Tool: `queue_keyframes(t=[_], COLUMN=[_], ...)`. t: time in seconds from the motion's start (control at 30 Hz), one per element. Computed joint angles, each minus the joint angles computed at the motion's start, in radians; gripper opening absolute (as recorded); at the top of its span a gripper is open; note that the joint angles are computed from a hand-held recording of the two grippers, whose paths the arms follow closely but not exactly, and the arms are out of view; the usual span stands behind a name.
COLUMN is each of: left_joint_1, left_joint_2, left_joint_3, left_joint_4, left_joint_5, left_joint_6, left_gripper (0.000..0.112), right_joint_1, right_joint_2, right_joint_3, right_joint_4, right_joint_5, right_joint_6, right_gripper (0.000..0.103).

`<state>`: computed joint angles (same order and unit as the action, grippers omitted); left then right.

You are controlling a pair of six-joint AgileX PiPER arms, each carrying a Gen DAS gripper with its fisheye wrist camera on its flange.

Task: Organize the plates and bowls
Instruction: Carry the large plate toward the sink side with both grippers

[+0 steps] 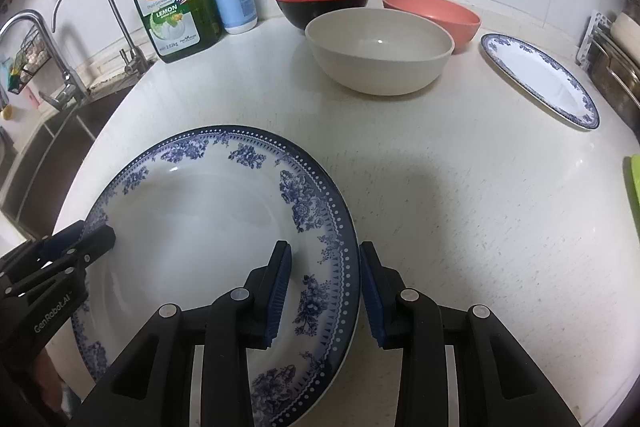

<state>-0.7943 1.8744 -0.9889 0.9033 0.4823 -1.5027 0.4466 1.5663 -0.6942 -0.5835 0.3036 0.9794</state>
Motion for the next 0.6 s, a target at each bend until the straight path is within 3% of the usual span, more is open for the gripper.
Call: queue_keyframes(t=[0.43, 0.57, 0.6], left_joint_1=[0.004, -0.012, -0.019], left_joint_2=[0.007, 0.013, 0.01], left_joint_3=[-0.012, -0.032, -0.035], left_joint_4=[-0.048, -0.049, -0.036], left_joint_5=[0.004, 0.04, 0.054], left_joint_6=[0.057, 0.074, 0.06], left_gripper=[0.038, 0.046, 0.054], right_joint_1=[0.0, -0.008, -0.018], right_joint_2=[0.012, 0.009, 0.007], right_joint_3=[-0.006, -0.007, -0.007], right_joint_4=[0.025, 0.068, 0.111], right_joint_5=[0.003, 0.0, -0.006], right_joint_6=[-0.027, -0.068, -0.109], right_gripper=[0.037, 0.037, 0.037])
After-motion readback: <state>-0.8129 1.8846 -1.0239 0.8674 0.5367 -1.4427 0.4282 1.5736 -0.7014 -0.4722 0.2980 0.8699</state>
